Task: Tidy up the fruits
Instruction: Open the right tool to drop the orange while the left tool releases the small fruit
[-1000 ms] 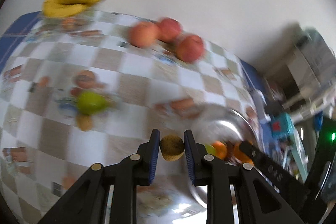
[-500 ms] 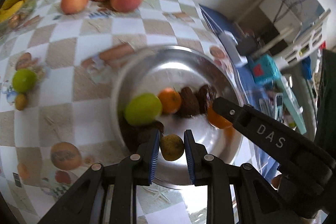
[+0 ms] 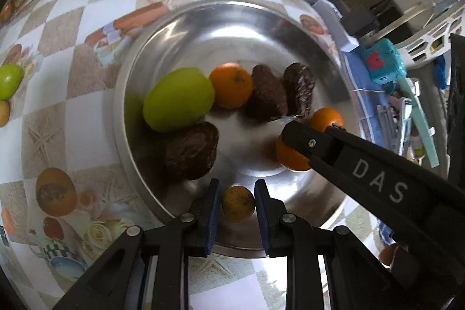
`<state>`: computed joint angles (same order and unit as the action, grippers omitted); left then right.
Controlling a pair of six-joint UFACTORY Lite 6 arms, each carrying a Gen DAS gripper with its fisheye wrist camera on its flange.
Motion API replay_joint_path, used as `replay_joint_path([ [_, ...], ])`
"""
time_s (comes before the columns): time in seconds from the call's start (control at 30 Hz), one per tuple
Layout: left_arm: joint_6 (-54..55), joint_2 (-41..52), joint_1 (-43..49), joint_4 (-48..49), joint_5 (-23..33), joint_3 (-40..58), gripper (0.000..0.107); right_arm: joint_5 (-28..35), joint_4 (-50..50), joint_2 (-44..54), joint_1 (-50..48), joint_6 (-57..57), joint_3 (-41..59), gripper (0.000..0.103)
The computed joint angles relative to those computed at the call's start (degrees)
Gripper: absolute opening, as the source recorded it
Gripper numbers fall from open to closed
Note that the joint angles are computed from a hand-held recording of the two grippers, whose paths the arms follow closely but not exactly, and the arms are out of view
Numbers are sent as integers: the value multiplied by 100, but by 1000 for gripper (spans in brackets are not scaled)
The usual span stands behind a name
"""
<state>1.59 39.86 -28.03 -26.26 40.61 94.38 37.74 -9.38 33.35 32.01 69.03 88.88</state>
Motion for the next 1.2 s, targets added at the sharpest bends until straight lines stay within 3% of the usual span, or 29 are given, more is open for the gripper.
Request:
replay_joint_path([
  [0.23,-288,85,-137,397,-103,152,26,55,-45,92,49,40,64,39],
  [0.57,36,189,30,-14,186,339,27,0,-25,148,18,11,173,40],
  [1.1,-107,-749,814,128,-185,-332,27,245,-541,161,201,123,679,40],
  [1.17,-184,-804,1019,102,-189,-399,33,303,-555,274,250,71,842,40],
  [1.2,-251,-839,1073,159,-196,-440,39,343,-587,334,280,65,932,49],
])
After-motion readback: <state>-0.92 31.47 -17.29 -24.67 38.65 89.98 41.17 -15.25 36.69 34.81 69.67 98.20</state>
